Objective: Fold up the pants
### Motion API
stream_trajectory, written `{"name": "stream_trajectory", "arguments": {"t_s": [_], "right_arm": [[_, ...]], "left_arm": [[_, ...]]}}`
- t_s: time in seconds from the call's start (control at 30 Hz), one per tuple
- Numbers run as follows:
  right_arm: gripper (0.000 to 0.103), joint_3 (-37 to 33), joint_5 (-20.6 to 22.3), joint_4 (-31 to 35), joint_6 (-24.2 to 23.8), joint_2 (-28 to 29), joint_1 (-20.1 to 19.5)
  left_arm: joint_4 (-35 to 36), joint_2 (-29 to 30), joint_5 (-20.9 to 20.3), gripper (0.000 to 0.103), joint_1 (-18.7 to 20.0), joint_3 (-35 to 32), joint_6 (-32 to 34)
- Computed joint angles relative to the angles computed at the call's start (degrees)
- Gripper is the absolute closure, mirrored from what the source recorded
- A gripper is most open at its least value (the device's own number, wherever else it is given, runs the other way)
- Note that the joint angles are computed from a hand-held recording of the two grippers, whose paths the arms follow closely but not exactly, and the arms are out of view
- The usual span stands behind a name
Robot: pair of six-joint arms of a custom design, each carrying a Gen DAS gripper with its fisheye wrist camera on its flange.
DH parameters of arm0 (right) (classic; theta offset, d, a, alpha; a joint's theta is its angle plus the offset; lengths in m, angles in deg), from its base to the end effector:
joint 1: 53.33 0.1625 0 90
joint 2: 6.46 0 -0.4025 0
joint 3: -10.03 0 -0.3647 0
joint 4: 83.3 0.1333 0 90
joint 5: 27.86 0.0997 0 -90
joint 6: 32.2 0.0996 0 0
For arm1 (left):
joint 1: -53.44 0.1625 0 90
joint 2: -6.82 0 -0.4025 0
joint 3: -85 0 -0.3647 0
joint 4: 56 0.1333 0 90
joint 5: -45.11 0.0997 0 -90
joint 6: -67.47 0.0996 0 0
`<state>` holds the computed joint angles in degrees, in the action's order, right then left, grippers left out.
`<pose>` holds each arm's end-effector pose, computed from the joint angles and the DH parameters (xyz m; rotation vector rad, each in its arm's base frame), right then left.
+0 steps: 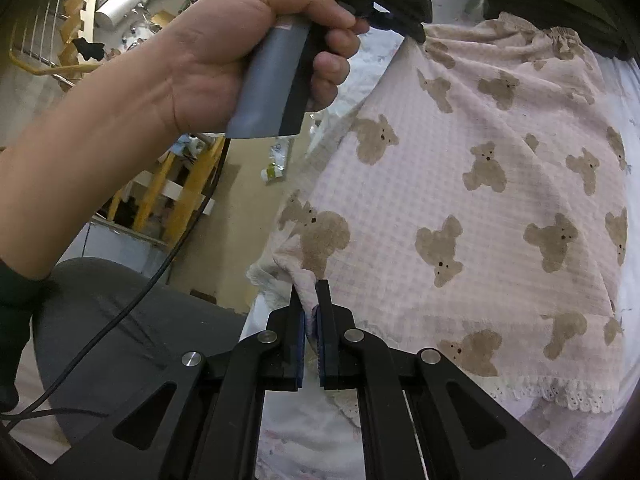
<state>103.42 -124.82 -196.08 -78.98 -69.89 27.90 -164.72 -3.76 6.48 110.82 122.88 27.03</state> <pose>0.0310 -0.5942 0.2298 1.0147 -2.9100 -0.2584 -0.2583 -0.7952 -0.0072 -0.0736 2.2871 -0.5168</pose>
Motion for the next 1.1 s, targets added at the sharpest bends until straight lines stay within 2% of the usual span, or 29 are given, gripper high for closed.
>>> {"name": "stream_trajectory", "arguments": {"t_s": [0.03,0.1,0.13,0.17,0.23,0.27,0.4,0.47,0.53,0.57,0.63,0.67,0.73,0.8,0.83,0.93,1.0,1.1], "right_arm": [[0.099,0.2,-0.1,-0.5,0.4,0.1,0.2],[0.099,0.2,0.1,-0.9,0.8,0.4,0.5],[0.099,1.0,0.1,-1.9,0.9,0.2,0.9],[0.099,0.6,0.2,-1.8,0.8,0.4,1.0],[0.099,0.0,1.0,-1.5,1.6,1.2,1.6],[0.099,-0.2,1.3,-1.3,1.9,1.4,1.9],[0.099,1.7,3.3,-1.5,1.3,1.7,3.0],[0.099,4.2,3.5,-4.1,0.8,2.5,5.1],[0.097,6.1,3.0,-7.2,1.6,4.2,6.1],[0.093,6.1,2.9,-7.5,2.7,5.7,6.1],[0.093,6.3,2.5,-8.3,5.4,8.3,5.9],[0.09,6.9,2.0,-9.2,5.2,8.9,5.6],[0.075,7.1,1.7,-8.6,4.3,8.5,5.2],[0.04,5.8,2.7,-4.0,4.5,6.5,3.7],[0.035,5.4,3.4,-2.2,3.8,5.0,2.9],[0.034,3.8,4.4,1.9,0.3,-0.3,-0.3],[0.034,1.9,5.3,2.3,0.9,-3.6,-3.6],[0.034,-1.8,4.7,0.2,4.3,-6.1,-8.2]], "left_arm": [[-1.9,-1.1,-1.6,0.098,0.2,1.5,0.7],[-2.6,-4.1,-3.9,0.071,0.5,4.9,-0.9],[-2.7,-6.3,-3.5,0.044,0.1,7.6,-2.2],[-4.5,-8.7,-2.5,0.029,-0.4,11.1,-2.4],[-10.3,-13.9,-0.5,0.02,-1.5,19.7,-1.7],[-11.1,-17.1,-0.1,0.018,-2.2,24.2,-2.5],[-9.0,-24.7,-1.3,0.018,-3.1,34.3,-5.1],[-9.7,-28.0,-2.9,0.018,-3.1,38.8,-7.5],[-10.7,-30.2,-5.0,0.017,-2.9,42.7,-8.9],[-10.2,-30.7,-6.1,0.017,-2.6,43.9,-9.5],[-9.5,-31.0,-8.7,0.017,-1.9,45.2,-10.2],[-10.0,-31.2,-10.5,0.017,-1.5,46.4,-10.1],[-10.9,-31.3,-14.1,0.017,-0.7,48.1,-9.7],[-11.4,-30.7,-18.2,0.017,-0.1,49.1,-7.4],[-10.9,-30.1,-19.7,0.017,-0.1,49.0,-6.1],[-8.1,-27.9,-23.1,0.017,0.2,48.4,-3.0],[-7.6,-26.9,-25.3,0.017,0.6,48.5,-2.1],[-9.0,-26.5,-29.5,0.02,0.9,49.1,-1.1]]}}
